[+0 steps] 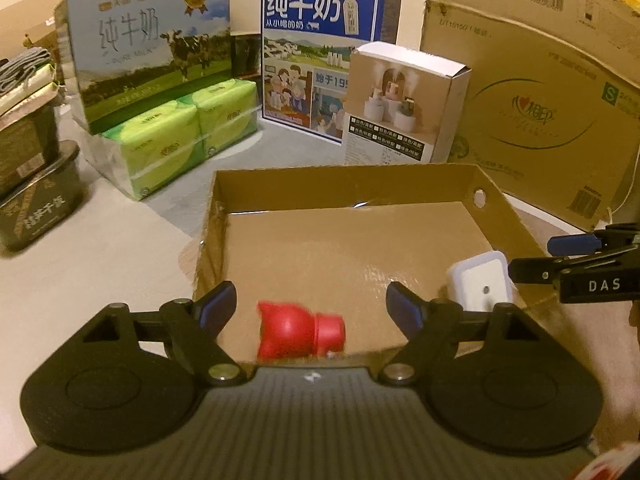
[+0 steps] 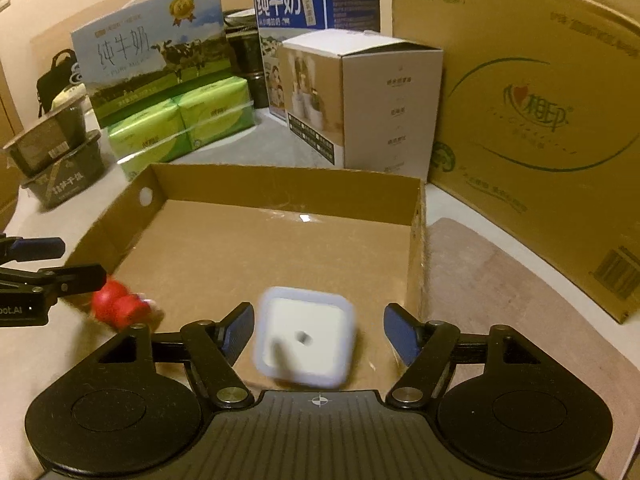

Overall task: Organize rigid objects
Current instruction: 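Open both tools to drop the figurine and night light into the tray, then grasp the blue binder clip with the right tool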

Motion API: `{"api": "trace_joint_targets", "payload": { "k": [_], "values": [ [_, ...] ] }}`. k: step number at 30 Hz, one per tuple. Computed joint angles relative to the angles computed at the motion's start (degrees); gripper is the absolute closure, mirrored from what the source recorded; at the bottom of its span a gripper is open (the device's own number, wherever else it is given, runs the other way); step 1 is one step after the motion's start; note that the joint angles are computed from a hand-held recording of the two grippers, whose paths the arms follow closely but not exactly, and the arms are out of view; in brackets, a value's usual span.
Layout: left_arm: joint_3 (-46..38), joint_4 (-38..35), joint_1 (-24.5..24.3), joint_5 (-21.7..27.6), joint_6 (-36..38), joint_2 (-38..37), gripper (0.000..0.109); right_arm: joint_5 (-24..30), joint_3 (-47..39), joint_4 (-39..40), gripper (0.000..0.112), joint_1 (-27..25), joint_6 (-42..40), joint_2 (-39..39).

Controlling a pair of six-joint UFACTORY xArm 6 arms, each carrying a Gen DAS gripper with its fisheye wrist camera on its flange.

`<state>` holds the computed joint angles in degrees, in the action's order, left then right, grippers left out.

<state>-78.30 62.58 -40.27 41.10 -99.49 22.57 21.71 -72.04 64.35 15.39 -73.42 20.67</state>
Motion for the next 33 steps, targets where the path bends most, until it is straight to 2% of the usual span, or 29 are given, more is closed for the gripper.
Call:
{"api": "trace_joint_targets", "payload": {
  "k": [14, 24, 33],
  "values": [
    [4.5, -1.6, -11.4, 10.2, -6.3, -6.2, 0.029, 1.0, 20.9, 8.8, 0.039, -2.1, -8.3, -20.6],
    [5.3, -4.0, -19.3, 16.5, -11.3, -7.2, 0.027, 3.7, 33.9, 10.3, 0.038, -5.7, -10.0, -33.4],
    [6.9, -5.3, -24.6, 19.8, -16.8, -7.7, 0.020, 5.5, 42.5, 10.4, 0.038, -9.7, -11.4, -41.3]
  ]
}}
